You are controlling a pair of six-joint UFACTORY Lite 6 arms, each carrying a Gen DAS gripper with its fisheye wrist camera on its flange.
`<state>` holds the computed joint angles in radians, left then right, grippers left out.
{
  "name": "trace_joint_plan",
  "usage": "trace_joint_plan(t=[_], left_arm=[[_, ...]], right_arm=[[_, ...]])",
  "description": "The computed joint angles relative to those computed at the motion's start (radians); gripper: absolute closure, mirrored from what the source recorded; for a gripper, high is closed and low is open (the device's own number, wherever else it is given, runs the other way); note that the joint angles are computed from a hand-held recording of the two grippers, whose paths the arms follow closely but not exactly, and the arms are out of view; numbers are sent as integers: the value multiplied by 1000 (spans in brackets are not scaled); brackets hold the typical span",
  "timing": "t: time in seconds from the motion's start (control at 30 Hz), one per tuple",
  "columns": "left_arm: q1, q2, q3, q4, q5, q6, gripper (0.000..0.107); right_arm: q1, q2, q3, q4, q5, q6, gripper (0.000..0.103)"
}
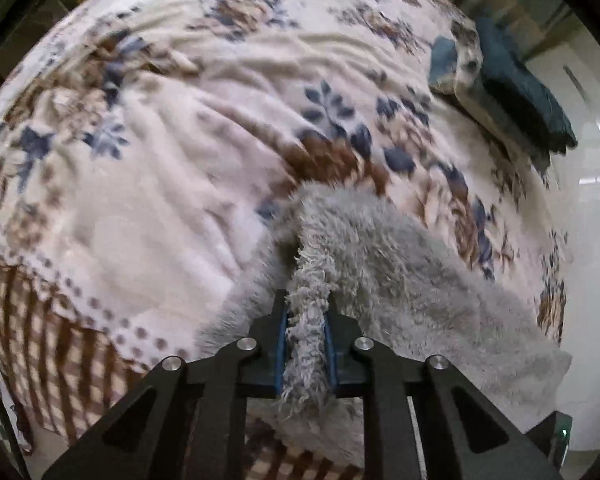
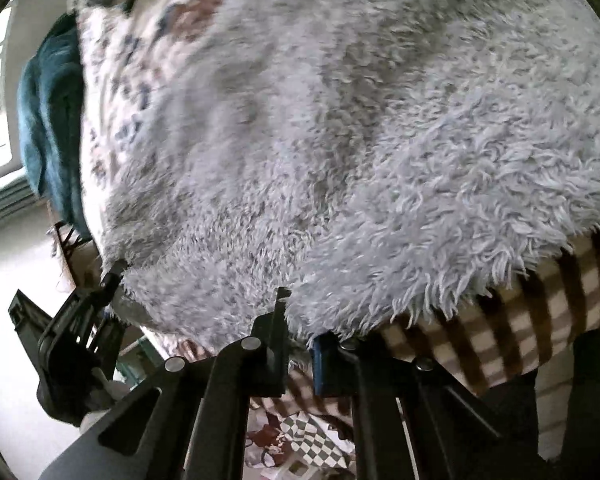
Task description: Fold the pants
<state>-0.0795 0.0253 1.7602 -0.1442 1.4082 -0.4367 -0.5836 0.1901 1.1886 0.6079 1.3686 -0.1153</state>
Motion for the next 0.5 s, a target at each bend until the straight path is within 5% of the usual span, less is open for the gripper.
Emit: trace_joint_plan(t=[0.17, 0.33, 0.4, 0.47, 0.5], left_arm=[[80, -18, -53, 16, 10, 59, 95], [81, -67, -295, 38, -70, 60, 90], [50, -73, -266, 66, -44, 1, 78], [20, -72, -199, 77, -3, -27, 71], [-6, -70, -155, 87, 24, -49, 56]], right_arm=[[12, -18, -20, 8, 3, -27, 93], [63, 87, -116, -32, -101, -74, 86], [38, 111, -113, -7, -61, -95, 72], [27, 105, -79, -5, -4, -124, 15], [18, 77, -56, -12, 27, -138, 8]])
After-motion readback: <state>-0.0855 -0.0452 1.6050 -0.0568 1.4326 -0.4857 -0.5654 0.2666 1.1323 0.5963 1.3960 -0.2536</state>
